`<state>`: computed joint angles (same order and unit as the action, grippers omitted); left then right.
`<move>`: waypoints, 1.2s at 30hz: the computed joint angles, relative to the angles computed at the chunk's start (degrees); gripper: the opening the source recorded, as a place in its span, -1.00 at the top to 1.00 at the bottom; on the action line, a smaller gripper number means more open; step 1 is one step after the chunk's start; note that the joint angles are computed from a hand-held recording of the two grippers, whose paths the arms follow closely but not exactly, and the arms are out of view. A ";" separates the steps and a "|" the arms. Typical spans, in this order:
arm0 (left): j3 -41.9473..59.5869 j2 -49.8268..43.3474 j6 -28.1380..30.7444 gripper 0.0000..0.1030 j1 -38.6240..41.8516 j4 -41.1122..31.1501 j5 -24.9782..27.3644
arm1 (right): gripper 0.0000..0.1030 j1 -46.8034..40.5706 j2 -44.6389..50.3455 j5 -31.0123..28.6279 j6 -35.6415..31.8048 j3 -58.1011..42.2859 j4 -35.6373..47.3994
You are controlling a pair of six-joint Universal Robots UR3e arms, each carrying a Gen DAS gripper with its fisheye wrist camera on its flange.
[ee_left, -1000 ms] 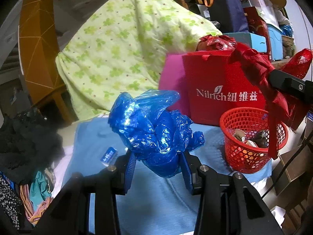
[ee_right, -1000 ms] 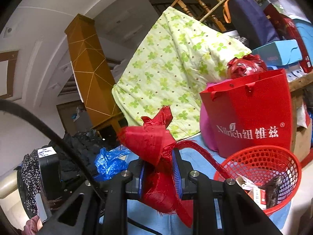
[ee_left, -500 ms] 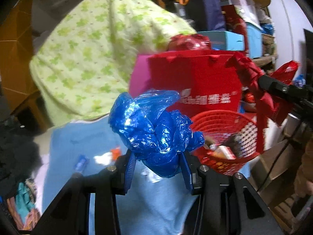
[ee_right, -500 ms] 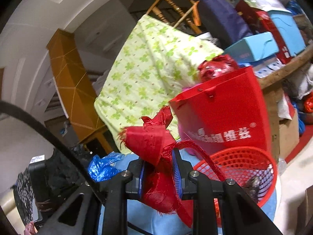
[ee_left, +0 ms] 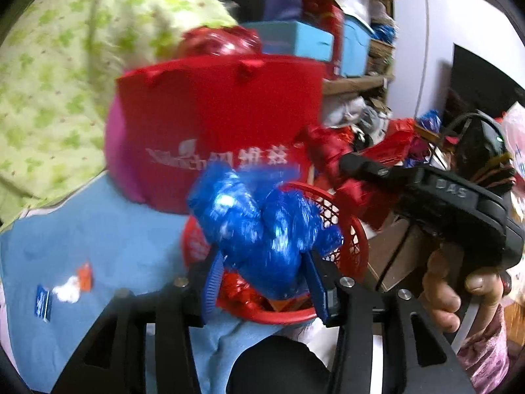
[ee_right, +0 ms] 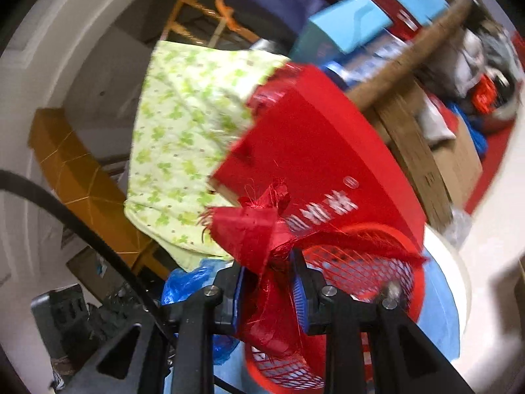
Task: Collect trash
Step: 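Lower both tools over the red mesh basket and open them to drop the items, then move both tools back over the remaining trash on the blanket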
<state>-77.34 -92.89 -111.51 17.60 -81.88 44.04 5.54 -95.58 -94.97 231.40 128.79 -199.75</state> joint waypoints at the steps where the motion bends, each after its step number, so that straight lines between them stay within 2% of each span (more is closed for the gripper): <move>1: -0.84 -0.10 -0.63 -0.18 -0.79 1.90 0.61 | 0.39 -0.94 0.14 1.28 0.78 0.74 0.03; 2: -2.21 0.16 -1.11 -0.27 -1.11 3.81 0.78 | 0.32 -1.55 0.37 2.04 1.43 1.16 0.13; 3: -3.32 0.50 -1.07 -0.27 -0.89 4.69 0.45 | 0.23 -2.08 0.56 2.77 2.18 2.24 -0.64; 4: -3.77 0.73 -0.46 -0.27 -0.41 4.26 0.14 | -0.14 -2.37 0.80 3.09 2.92 3.48 -2.29; 5: -3.79 0.77 0.22 -0.27 0.22 3.47 -0.20 | -0.33 -1.99 1.17 2.20 3.49 4.49 -4.48; 11: -2.36 -1.52 0.77 -0.27 7.00 3.12 -1.65 | -0.33 3.28 0.12 -4.43 0.20 2.19 -4.93; 15: -4.30 -3.59 2.15 -0.31 14.66 6.57 -1.73 | -0.33 9.71 2.27 -8.39 -5.59 -5.81 -1.96; 18: -2.19 -8.65 0.63 -0.31 20.02 8.65 0.45 | -0.33 14.74 6.44 -9.72 -10.19 -14.06 0.32; 21: 2.08 -14.85 -4.30 -0.31 24.13 13.07 3.26 | -0.33 18.41 12.38 -8.21 -13.60 -24.06 3.76; 25: 6.59 -22.35 -11.52 -0.31 29.17 23.17 5.98 | -0.33 21.93 23.25 -3.09 -17.29 -40.35 10.84; 29: 11.55 -27.30 -13.93 -0.31 31.61 25.08 6.44 | -0.33 23.86 35.80 1.73 -18.09 -58.48 22.09; 32: 13.88 -30.06 -13.66 -0.31 32.49 24.24 6.62 | -0.33 23.87 45.20 4.14 -17.09 -71.00 30.74; 36: 16.38 -34.23 -13.21 -0.31 31.73 23.88 8.73 | -0.33 21.56 55.65 5.34 -13.63 -82.54 41.67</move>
<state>-60.96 -127.12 -124.72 49.33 -58.00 52.77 27.10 -39.93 -89.62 217.77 46.25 -158.08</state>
